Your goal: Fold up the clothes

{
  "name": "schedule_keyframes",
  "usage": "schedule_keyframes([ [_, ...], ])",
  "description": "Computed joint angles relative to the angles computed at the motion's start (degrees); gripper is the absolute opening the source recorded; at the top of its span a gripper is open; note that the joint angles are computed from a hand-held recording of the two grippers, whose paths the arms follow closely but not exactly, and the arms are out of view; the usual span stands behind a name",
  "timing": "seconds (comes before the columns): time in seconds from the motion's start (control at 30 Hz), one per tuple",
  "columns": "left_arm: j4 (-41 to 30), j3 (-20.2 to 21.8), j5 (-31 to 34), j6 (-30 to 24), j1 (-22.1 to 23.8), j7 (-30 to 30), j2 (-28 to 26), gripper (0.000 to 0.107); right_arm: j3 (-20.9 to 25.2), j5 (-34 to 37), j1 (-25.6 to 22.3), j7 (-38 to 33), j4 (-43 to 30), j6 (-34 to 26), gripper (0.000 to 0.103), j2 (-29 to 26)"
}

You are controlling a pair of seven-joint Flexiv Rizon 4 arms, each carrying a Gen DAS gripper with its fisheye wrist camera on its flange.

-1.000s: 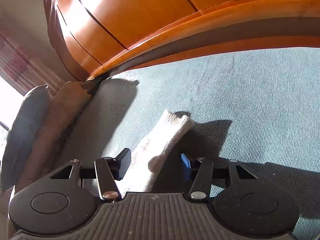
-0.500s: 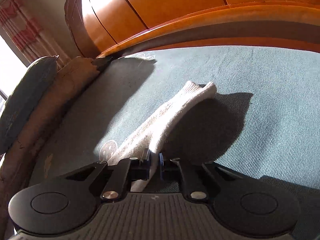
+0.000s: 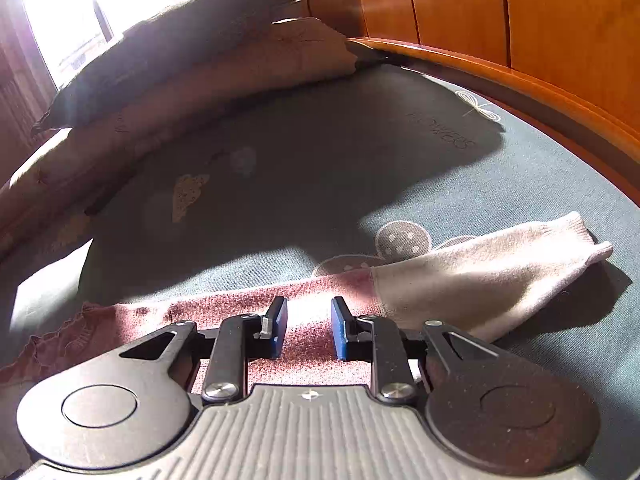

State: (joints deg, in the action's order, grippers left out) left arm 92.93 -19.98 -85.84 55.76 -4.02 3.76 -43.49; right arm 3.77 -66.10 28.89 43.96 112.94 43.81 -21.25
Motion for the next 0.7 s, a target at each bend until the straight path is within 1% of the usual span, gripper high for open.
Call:
schedule_keyframes([
  [0.03,0.00,0.01,0.00,0.00,-0.01,0.00,0.00,0.102,0.18,2.40,-0.19,-3.04,-1.78,-0.68,0.027,-1.50],
  [0.07,-0.01,0.01,0.00,-0.02,-0.01,-0.05,-0.01,0.102,0.64,6.72,-0.88,-5.32,-3.01,-0.41,0.027,-2.83],
  [0.1,-0.03,0.02,0.02,-0.01,-0.02,-0.06,-0.02,0.102,0.91,10.37,-1.03,-7.02,-3.94,-0.88,0.027,-3.66],
  [0.13,-0.04,0.03,0.03,0.04,-0.05,-0.04,-0.03,0.102,0.82,12.29,-1.06,-8.22,-3.90,-0.67,0.027,-4.29],
  [0.27,-0.06,-0.01,0.01,-0.01,-0.01,-0.10,-0.05,0.102,-2.23,8.12,0.70,-3.90,-1.66,-0.74,0.026,-4.66],
  [0.33,-0.06,-0.02,0.01,-0.19,0.07,-0.20,-0.06,0.102,-2.24,8.65,0.12,-3.94,-1.41,-0.79,0.025,-4.29],
  [0.37,-0.06,-0.01,0.00,-0.19,0.06,-0.20,-0.06,0.102,-1.89,10.20,-0.25,-2.70,-1.28,-0.57,0.025,-3.46],
  [0.4,-0.07,0.01,0.02,-0.11,0.02,-0.15,-0.06,0.102,-1.86,10.58,0.06,-1.65,-1.30,-1.65,0.027,-2.81],
  [0.47,-0.08,0.02,0.02,0.06,-0.06,0.01,-0.07,0.102,-2.16,7.74,1.65,-2.02,-1.73,-6.89,0.028,-1.89],
  [0.5,-0.10,0.01,0.02,0.01,-0.03,-0.04,-0.09,0.102,-1.79,7.67,1.70,-3.88,-2.26,-8.70,0.034,-1.97],
  [0.53,-0.15,-0.01,0.04,-0.08,0.01,-0.14,-0.14,0.102,-1.06,9.51,0.90,-5.57,-2.72,-8.44,0.035,-2.26],
  [0.63,-0.25,-0.04,0.13,-0.10,0.02,-0.26,-0.23,0.102,-0.03,14.43,-1.38,-7.56,-2.32,-4.99,0.035,-3.30],
  [0.7,-0.30,-0.06,0.18,-0.07,0.02,-0.27,-0.25,0.102,-0.59,12.90,-1.38,-6.85,-0.16,-2.94,0.033,-2.51],
])
